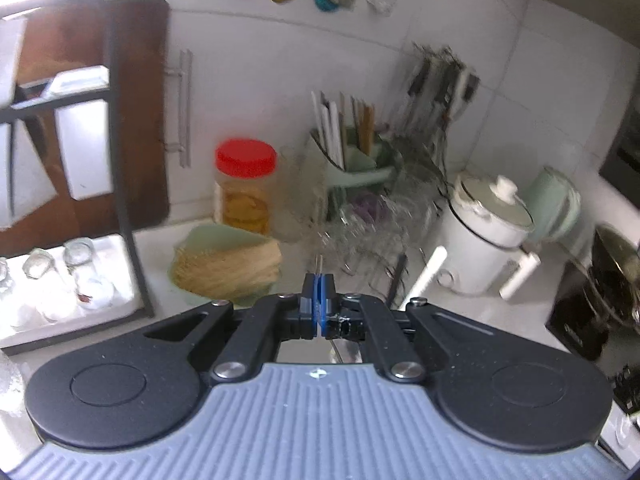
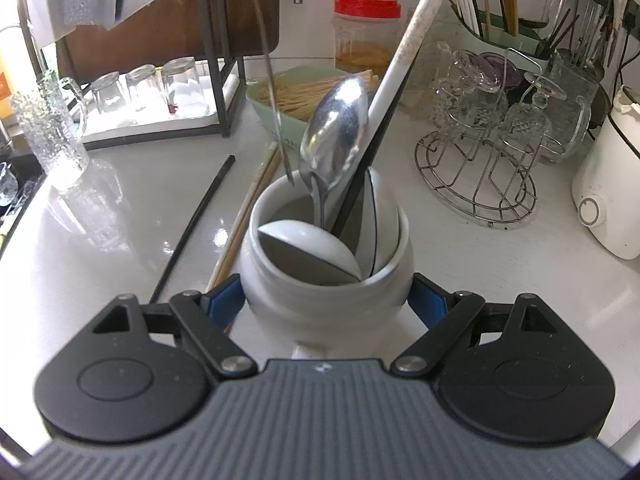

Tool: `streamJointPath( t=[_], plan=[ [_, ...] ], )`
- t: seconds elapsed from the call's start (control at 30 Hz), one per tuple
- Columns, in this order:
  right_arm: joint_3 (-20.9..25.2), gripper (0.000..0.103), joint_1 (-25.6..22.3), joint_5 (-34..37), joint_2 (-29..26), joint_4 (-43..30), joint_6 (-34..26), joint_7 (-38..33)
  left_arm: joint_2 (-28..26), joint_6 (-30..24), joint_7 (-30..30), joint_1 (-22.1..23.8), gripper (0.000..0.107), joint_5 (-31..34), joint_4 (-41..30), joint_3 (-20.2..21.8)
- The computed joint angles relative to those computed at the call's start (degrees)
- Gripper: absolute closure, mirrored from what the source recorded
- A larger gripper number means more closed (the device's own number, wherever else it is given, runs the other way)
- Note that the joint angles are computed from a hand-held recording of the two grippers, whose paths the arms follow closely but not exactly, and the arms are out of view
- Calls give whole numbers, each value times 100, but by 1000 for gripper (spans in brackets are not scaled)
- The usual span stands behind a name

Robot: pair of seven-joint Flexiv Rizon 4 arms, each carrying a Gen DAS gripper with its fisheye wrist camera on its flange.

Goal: Organize utensils
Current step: 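Lift the grasped thin utensil with the left tool toward the mug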

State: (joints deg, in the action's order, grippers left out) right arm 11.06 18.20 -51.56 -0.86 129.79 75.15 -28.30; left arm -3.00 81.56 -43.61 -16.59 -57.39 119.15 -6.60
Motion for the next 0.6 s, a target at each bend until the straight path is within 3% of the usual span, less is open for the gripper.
streamJointPath(
  t=[0.3, 0.6],
  plan=[
    [-16, 13, -21, -195, -1, 14, 13, 245, 49, -980, -465, 238, 105, 990, -51, 183],
    [-37, 13, -41, -445, -13, 12, 13, 532, 81, -2961, -981, 651, 105, 1964, -595, 386]
  ],
)
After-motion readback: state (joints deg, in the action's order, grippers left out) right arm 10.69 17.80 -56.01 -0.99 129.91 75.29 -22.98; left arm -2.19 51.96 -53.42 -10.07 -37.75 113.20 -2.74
